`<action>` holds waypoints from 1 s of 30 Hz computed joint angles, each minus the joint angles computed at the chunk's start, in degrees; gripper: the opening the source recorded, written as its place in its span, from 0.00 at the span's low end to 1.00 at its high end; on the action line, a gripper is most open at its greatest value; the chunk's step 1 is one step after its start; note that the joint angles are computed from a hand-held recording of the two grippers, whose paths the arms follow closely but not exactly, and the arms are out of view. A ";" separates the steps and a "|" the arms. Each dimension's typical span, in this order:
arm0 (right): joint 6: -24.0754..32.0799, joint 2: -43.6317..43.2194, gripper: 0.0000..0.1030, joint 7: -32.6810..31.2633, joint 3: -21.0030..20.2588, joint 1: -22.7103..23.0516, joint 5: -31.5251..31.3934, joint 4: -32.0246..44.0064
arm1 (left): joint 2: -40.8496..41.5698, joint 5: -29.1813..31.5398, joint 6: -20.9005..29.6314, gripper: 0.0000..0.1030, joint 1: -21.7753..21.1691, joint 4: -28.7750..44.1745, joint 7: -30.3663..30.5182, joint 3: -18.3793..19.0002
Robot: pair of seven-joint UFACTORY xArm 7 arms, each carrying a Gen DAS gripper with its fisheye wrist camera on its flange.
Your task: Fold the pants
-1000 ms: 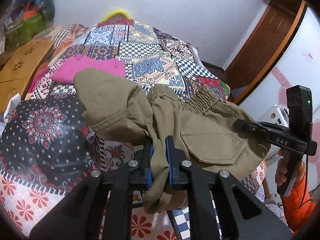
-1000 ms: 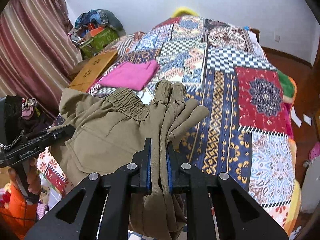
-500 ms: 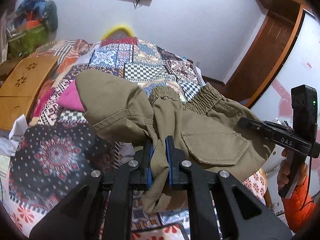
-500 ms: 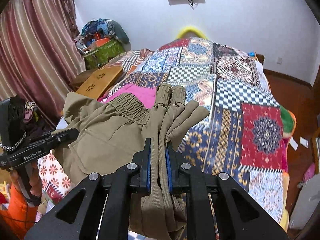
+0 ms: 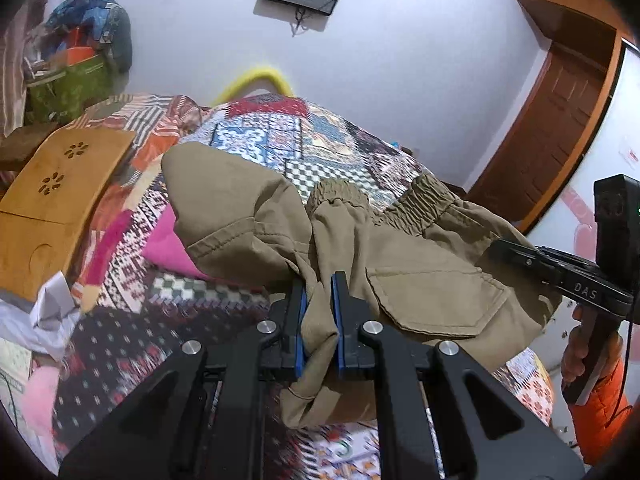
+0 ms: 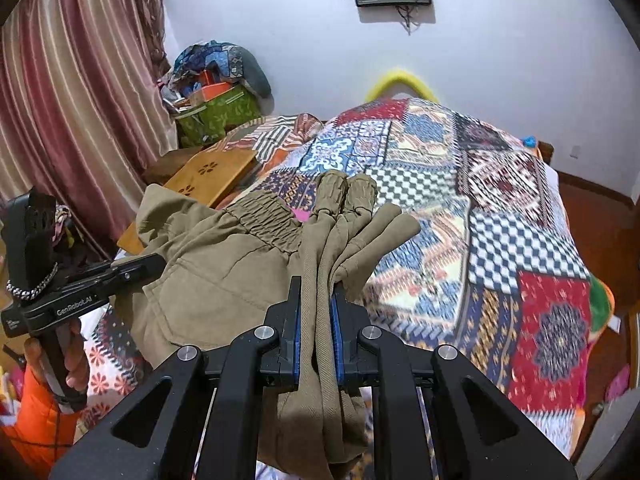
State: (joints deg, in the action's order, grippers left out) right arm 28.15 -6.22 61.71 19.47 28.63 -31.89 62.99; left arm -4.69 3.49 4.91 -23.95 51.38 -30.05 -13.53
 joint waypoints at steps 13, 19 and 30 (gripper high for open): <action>0.02 17.33 0.10 0.00 -7.44 6.35 -6.85 17.68 | 12.23 -13.26 -0.20 0.10 4.01 10.35 16.94 3.10; 1.61 24.54 0.10 -1.48 -11.98 10.34 -8.38 26.60 | 20.23 -12.29 1.21 0.10 6.99 19.38 18.91 2.97; 2.25 37.09 0.10 -4.59 -17.65 12.50 -2.98 37.67 | 35.49 -7.88 5.78 0.10 6.12 35.53 15.69 7.46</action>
State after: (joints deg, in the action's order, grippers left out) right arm 30.40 30.87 57.12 1.81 41.13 -34.87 100.66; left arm 30.79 -4.38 10.68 -17.83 86.91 -14.36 -6.07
